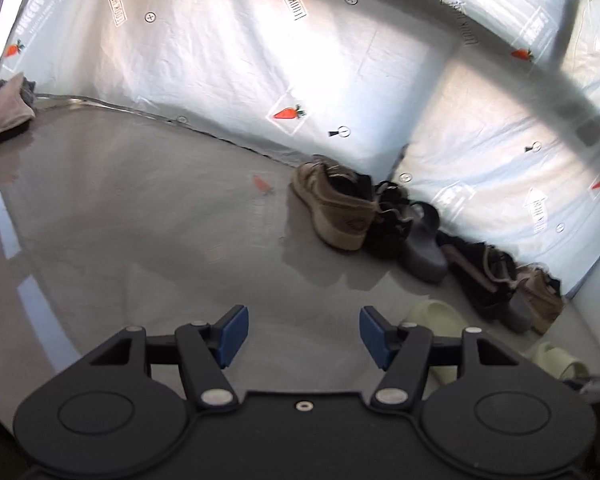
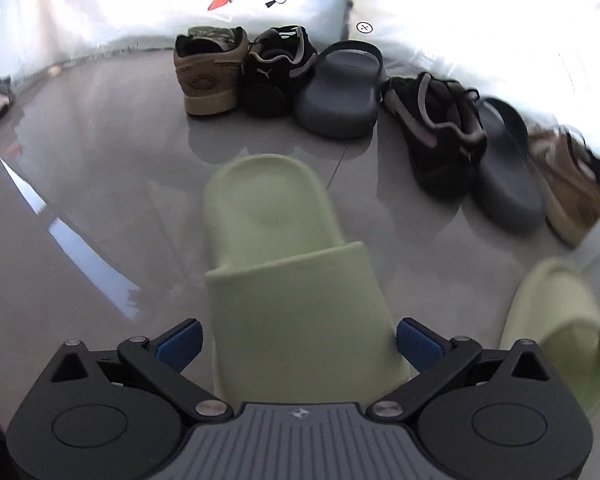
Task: Organize scattered shoes
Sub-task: 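Lift and carry the green slide with the right gripper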
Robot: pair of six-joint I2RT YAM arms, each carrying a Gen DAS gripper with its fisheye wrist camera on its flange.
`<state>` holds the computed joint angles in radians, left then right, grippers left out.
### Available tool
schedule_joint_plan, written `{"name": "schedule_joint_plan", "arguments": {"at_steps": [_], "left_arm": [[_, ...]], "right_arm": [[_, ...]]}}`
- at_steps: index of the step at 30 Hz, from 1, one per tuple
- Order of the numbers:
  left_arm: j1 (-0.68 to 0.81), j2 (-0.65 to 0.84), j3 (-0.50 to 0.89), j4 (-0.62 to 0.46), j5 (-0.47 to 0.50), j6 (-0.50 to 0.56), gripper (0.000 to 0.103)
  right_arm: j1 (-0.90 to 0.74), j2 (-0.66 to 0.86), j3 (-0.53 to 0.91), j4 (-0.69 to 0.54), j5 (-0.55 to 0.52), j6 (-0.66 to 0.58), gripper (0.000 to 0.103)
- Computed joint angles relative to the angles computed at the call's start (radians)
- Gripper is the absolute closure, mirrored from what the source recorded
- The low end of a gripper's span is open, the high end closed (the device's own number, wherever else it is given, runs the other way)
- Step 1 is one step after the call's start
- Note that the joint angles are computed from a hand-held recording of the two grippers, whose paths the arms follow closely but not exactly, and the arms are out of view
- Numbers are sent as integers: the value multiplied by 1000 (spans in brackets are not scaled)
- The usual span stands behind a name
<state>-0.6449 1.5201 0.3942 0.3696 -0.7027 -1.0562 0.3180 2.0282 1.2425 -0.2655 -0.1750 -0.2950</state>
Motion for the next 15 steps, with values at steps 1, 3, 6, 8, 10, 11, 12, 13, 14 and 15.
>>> {"name": "schedule_joint_plan", "arguments": {"at_steps": [1, 3, 6, 8, 10, 11, 12, 13, 14, 15], "left_arm": [[-5, 9, 5, 18, -6, 7, 41], [-38, 46, 15, 89, -48, 34, 41], [-99, 113, 24, 205, -121, 50, 41], [-151, 142, 38, 219, -177, 10, 41], [-220, 156, 67, 122, -259, -74, 41], [-269, 166, 102, -1, -314, -161, 41], [-317, 183, 146, -144, -361, -266, 41], [-373, 209, 189, -297, -408, -418, 41], [-436, 235, 221, -444, -450, -594, 41], [-504, 276, 262, -599, -476, -799, 41]], "right_arm": [[-14, -18, -40, 45, -22, 4, 1], [-47, -23, -99, 151, -48, 1, 0], [-60, 23, -107, 241, -115, 16, 1], [-62, 67, -123, 335, -139, 24, 1], [-58, 58, -214, 492, -138, 53, 2], [-50, 63, -218, 515, -126, 67, 2], [-31, 46, -258, 561, -76, 133, 2], [-10, 21, -298, 590, -18, 179, 2], [7, -2, -349, 636, 26, 219, 2], [25, -24, -398, 679, 71, 259, 2]]}}
